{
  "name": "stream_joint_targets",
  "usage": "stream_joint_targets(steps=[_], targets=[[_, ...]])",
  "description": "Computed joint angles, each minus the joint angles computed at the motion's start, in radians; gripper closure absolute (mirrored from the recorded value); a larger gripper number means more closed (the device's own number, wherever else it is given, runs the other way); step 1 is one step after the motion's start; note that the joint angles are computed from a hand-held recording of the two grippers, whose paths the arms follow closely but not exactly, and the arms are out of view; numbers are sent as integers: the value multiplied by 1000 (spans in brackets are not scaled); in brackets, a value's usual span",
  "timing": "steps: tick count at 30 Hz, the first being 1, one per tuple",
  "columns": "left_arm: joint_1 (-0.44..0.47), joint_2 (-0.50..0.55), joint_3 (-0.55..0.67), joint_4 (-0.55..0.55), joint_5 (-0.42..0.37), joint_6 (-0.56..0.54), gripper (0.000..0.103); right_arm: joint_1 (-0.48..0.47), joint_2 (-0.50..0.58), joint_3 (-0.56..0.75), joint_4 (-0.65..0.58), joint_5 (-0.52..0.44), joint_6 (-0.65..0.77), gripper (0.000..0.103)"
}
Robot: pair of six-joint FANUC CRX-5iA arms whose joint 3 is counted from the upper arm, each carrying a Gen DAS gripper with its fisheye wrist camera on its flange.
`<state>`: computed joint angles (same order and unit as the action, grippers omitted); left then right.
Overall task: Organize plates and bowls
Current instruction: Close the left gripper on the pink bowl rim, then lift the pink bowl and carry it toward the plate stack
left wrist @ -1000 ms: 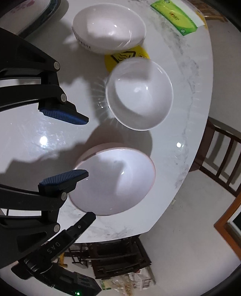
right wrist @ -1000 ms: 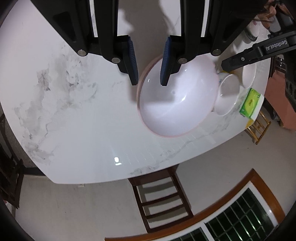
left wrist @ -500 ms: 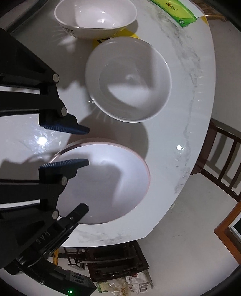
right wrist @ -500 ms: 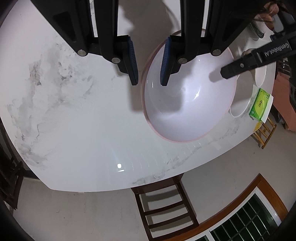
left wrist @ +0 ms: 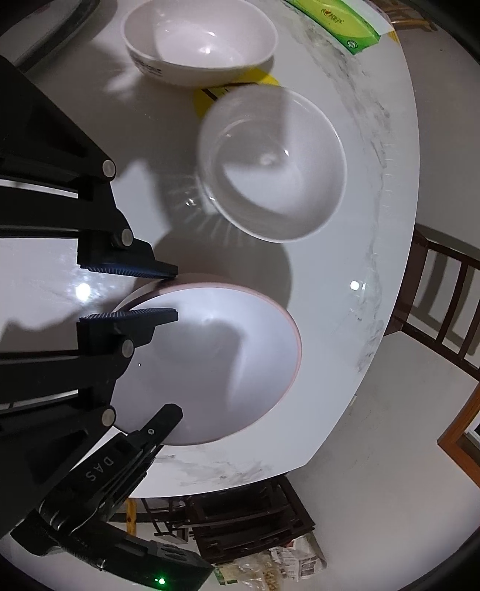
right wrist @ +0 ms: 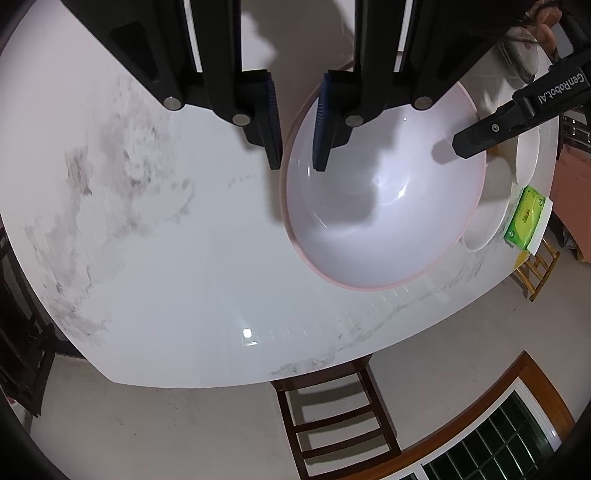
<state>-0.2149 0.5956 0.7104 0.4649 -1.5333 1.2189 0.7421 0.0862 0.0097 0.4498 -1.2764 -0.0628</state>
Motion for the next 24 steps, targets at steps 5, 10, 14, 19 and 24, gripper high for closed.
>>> stream_joint_targets(steps=[5, 10, 14, 19, 24], targets=[[27, -64, -85, 9, 4, -34, 90, 57, -2, 14, 16, -45, -39, 86], [60, -148, -192, 8, 22, -91, 90, 123, 3, 32, 31, -86, -81, 86], [91, -198, -258, 13, 24, -116, 90, 173, 7, 43, 35, -105, -118, 86], [136, -261, -340, 14, 26, -151, 90, 228, 23, 66, 38, -133, -148, 86], [178, -319, -415, 16, 33, -189, 90, 270, 48, 95, 47, -157, -160, 86]])
